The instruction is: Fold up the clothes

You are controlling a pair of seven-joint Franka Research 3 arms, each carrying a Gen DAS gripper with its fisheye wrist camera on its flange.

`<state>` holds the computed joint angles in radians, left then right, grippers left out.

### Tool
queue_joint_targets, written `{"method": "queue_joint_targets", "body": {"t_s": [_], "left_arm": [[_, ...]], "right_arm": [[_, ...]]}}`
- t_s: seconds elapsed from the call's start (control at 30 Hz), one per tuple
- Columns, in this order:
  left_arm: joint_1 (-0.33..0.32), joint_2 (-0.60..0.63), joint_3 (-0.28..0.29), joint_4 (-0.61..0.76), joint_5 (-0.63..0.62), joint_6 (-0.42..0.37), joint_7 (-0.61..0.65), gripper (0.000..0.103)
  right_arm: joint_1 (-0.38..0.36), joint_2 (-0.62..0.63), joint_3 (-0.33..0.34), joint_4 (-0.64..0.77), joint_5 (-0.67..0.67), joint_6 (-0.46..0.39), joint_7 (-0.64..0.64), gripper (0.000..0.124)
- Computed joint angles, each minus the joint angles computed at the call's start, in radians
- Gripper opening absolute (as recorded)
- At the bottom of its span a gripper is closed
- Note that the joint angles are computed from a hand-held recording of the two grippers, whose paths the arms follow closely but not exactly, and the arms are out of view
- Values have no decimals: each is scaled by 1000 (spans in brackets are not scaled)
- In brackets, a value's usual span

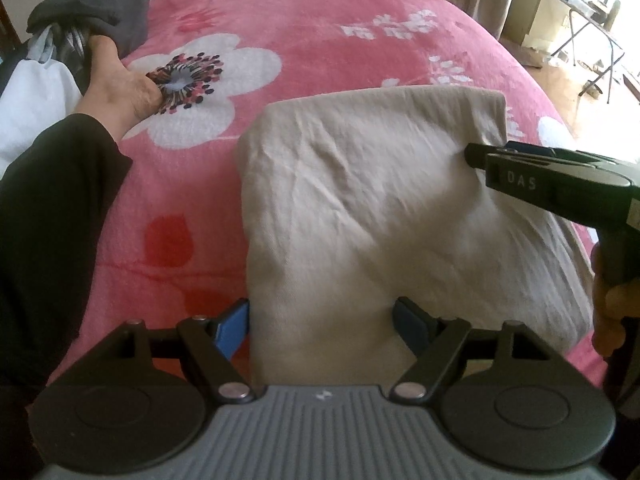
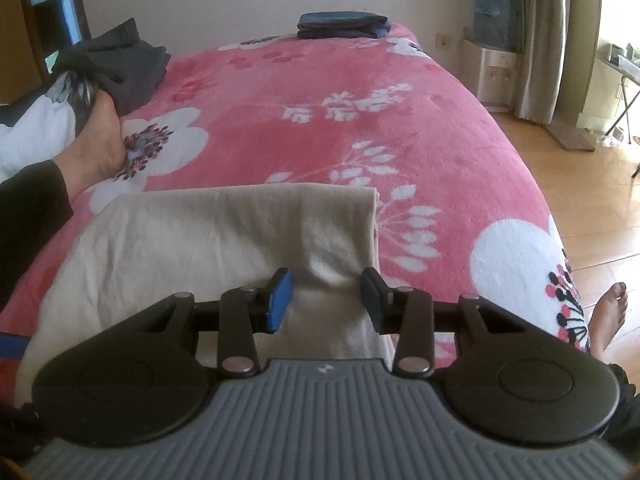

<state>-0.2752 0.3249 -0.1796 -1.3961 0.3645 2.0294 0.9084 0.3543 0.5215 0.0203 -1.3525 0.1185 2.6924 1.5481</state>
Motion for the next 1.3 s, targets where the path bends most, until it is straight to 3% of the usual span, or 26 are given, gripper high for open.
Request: {"method": "queue_joint_targets", "body": {"t_s": [0.43,0.67,0.83,0.93,1.1,1.3], "left_arm": [[-25,32,6,59,35,-63,6,88],[5,-33,4,-60,15,43,-19,93],[29,-79,2,-124,-12,88,-41,95],[39,-104,4,-155,-8,109,-66,102],[38,-74,8,-93,8,27,-100,103],[22,-29,11,-8,26,-79,-135,103]], "right_arm": [[-71,12,59,5,169,-21,15,56],[-110,13,101,-3,273,-15,-34,64],[-125,14,121,-2,337,-19,-81,79],[-134,14,133,-1,373,-25,-106,87],[-169,16,173,-3,485,-36,-167,102],[-139,2,140,-19,466,-38,-172,102]]}}
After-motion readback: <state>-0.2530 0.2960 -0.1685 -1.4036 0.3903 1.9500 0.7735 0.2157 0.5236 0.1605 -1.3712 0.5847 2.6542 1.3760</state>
